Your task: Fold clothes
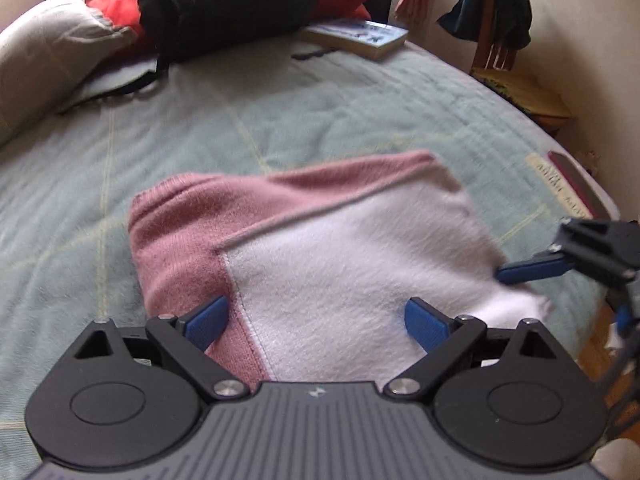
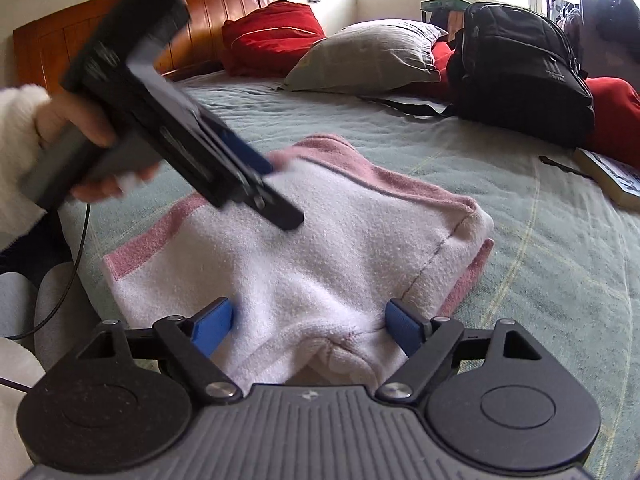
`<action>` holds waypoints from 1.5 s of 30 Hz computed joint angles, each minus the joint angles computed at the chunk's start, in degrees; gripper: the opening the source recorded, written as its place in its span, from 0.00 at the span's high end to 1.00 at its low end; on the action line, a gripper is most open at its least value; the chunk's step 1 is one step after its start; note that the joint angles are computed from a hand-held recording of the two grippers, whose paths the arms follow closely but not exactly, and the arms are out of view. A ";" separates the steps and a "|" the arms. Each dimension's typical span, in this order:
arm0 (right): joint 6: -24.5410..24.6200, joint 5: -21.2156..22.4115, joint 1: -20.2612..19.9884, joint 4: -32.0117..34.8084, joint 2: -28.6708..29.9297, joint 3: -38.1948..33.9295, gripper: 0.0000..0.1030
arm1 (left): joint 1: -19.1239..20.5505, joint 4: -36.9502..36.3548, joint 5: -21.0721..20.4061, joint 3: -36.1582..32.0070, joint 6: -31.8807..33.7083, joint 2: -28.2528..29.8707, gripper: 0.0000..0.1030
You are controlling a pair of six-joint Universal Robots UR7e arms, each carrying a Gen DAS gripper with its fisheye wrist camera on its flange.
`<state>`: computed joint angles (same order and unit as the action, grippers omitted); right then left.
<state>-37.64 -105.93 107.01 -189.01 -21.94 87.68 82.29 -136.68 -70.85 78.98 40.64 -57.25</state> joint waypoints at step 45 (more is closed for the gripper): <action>44.09 19.78 -9.92 16.87 -4.73 -5.43 0.00 | 6.88 25.75 -12.99 -18.08 -23.65 1.27 0.04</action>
